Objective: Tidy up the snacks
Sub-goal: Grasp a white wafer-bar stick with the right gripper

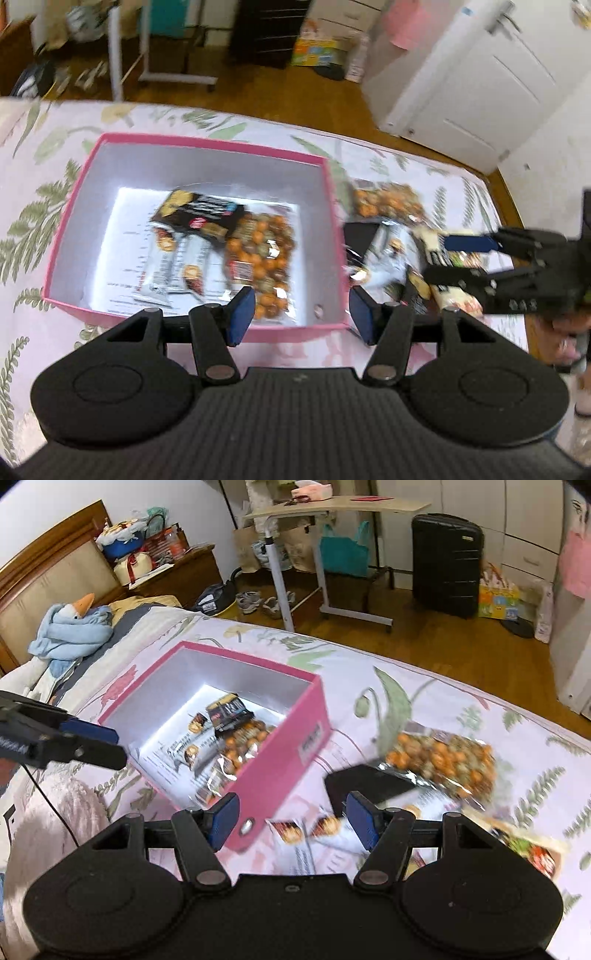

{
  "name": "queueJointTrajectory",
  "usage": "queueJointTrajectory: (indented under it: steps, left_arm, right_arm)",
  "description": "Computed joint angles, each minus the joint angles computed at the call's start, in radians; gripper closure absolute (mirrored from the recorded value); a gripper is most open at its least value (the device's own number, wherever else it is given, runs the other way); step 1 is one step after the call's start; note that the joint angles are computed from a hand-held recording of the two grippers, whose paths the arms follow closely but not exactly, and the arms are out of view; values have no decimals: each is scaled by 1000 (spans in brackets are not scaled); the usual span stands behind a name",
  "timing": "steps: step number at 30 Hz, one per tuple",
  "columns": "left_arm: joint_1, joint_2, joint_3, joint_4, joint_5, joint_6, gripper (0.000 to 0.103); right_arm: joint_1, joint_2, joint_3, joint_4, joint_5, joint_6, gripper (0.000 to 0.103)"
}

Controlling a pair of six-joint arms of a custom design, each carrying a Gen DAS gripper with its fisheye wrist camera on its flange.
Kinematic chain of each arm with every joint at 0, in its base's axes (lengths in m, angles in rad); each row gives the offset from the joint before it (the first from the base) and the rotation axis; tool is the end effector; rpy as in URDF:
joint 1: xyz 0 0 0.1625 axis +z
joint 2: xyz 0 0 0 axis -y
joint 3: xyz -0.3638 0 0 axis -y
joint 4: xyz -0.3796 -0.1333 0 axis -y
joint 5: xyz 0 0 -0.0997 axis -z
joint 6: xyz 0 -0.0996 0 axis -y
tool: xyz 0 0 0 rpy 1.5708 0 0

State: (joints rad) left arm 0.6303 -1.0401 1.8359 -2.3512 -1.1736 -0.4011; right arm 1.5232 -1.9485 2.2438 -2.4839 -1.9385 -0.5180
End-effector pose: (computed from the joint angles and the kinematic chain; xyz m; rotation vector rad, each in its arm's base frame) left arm -0.3414 -0.4618 0.1117 0.7507 2.6995 -0.3336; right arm 0.0801 -0.3683 0.3722 0.4470 -2.5143 0.6489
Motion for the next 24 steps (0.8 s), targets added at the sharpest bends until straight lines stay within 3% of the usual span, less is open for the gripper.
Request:
queueJointTrajectory:
  steps: [3,7,9,12,18,21,24]
  left_arm:
    - [-51,9,22,-15,8,-6,48]
    - [-98,50,42,-58,1,-39,48]
    - [-116,81,46,-72,-2,-82,48]
    - [-139,120,64,-103,-9,-149,48]
    - [-167,222,97,-189,21,-288,48]
    - [-165,284,75,-207,37,-266,50]
    - [-165,338,63,-256,99,-266,50]
  right_arm:
    - [-33,-49,31,-10,11,-36,33]
    - [-128,-119,60,0,79,-72,33]
    - [-169,-139,92,-45,108,-148,33]
    - [-212,-144,146,-140,156,-336,33]
    - [-223,-7,147,-231,113,-612,36]
    - [-251,57,100,-199,92,-655,47]
    - [-279,78,84,-206,94,-734,47]
